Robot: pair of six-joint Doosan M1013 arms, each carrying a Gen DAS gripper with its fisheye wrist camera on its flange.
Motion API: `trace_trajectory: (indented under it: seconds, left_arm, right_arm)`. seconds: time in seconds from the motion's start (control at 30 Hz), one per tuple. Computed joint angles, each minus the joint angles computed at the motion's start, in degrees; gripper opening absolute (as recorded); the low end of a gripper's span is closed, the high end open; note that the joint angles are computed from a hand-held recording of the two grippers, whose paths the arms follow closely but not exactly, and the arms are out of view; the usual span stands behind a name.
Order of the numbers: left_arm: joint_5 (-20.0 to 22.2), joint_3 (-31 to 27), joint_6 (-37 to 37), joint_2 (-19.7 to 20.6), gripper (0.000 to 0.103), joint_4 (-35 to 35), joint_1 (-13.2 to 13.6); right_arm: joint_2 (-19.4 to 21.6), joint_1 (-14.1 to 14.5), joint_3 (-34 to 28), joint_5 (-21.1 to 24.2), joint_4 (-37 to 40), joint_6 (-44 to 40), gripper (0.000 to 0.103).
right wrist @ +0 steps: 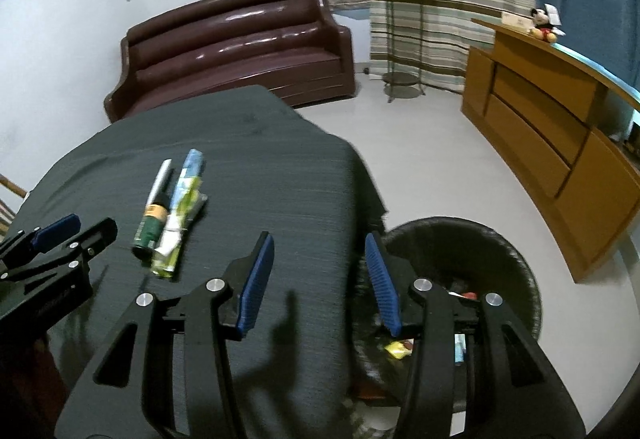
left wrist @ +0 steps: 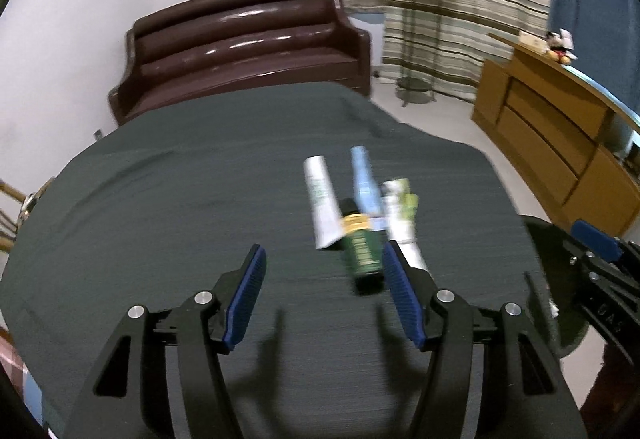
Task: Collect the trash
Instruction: 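Move both open tools back over the remaining trash on the table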
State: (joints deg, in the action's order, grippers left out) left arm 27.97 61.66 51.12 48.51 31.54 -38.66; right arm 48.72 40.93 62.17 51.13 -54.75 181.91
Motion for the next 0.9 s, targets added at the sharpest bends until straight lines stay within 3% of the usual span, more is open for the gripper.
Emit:
trace_trajectory:
  seconds: [0.4,0.9]
  left_arm:
    - [2.20,-0.13,-4.61,0.11,0.059,2.35,1.93]
    - [3.22,-0.60,-4.18,0.72,0.059,-0.03,3.45]
  right_arm:
    - [4.96,-0.01,-9.73,-1.06,5.64,-10.64,0.046]
    - [11.07,-0.64,-21.63,2.84,15.33,-24.33,0.046]
